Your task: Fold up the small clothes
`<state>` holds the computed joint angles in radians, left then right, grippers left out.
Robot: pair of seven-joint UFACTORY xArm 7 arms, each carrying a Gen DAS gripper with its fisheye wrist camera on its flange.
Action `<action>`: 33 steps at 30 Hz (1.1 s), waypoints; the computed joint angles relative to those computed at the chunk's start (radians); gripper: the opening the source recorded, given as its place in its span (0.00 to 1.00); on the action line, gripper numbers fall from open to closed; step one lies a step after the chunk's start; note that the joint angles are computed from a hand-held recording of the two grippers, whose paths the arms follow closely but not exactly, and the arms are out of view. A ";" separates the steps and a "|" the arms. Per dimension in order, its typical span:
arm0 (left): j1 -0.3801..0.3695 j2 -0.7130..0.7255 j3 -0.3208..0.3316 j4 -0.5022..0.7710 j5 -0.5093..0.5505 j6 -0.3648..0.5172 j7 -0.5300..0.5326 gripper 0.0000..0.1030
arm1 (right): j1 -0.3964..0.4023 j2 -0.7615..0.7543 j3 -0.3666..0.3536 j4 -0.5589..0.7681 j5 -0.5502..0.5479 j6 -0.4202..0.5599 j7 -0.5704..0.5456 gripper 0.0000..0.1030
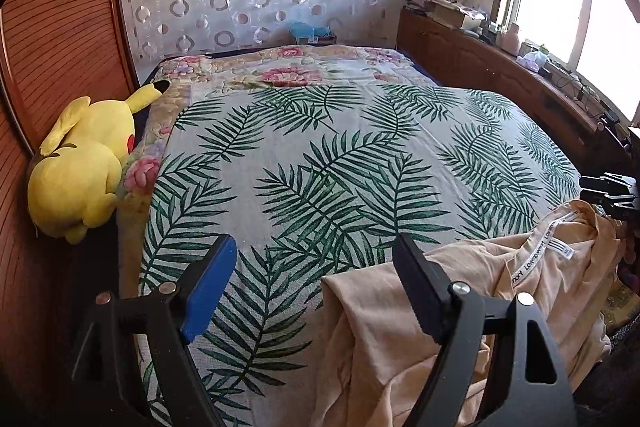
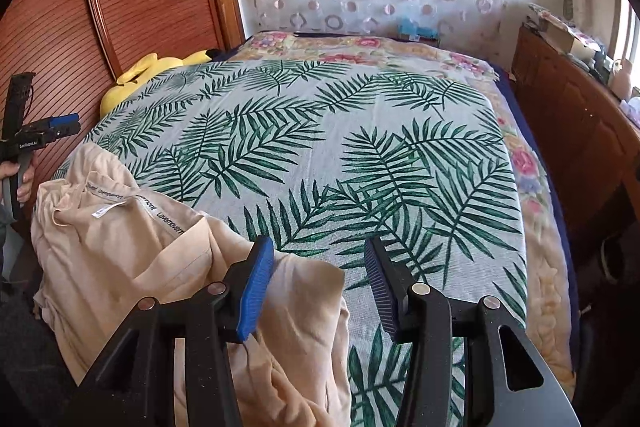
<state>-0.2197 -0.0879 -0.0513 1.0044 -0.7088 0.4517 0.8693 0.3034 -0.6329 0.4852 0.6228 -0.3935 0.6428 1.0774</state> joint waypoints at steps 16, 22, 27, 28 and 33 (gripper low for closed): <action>0.014 0.023 -0.017 -0.034 0.155 0.051 -0.110 0.71 | 0.026 0.018 -0.013 -0.012 0.026 -0.010 -0.009 0.57; 0.007 0.009 -0.014 -0.035 0.099 0.091 -0.047 0.46 | 0.038 0.036 -0.045 -0.036 0.059 -0.055 -0.013 0.57; 0.003 0.002 -0.013 -0.043 0.087 0.087 -0.041 0.45 | 0.042 0.059 -0.035 -0.018 0.053 -0.043 -0.038 0.55; 0.001 0.000 -0.012 -0.046 0.077 0.086 -0.035 0.42 | 0.043 0.069 -0.030 -0.010 0.047 -0.036 -0.047 0.50; -0.002 -0.002 -0.007 -0.046 0.046 0.098 -0.007 0.37 | 0.063 0.117 -0.027 0.039 0.033 0.024 -0.086 0.41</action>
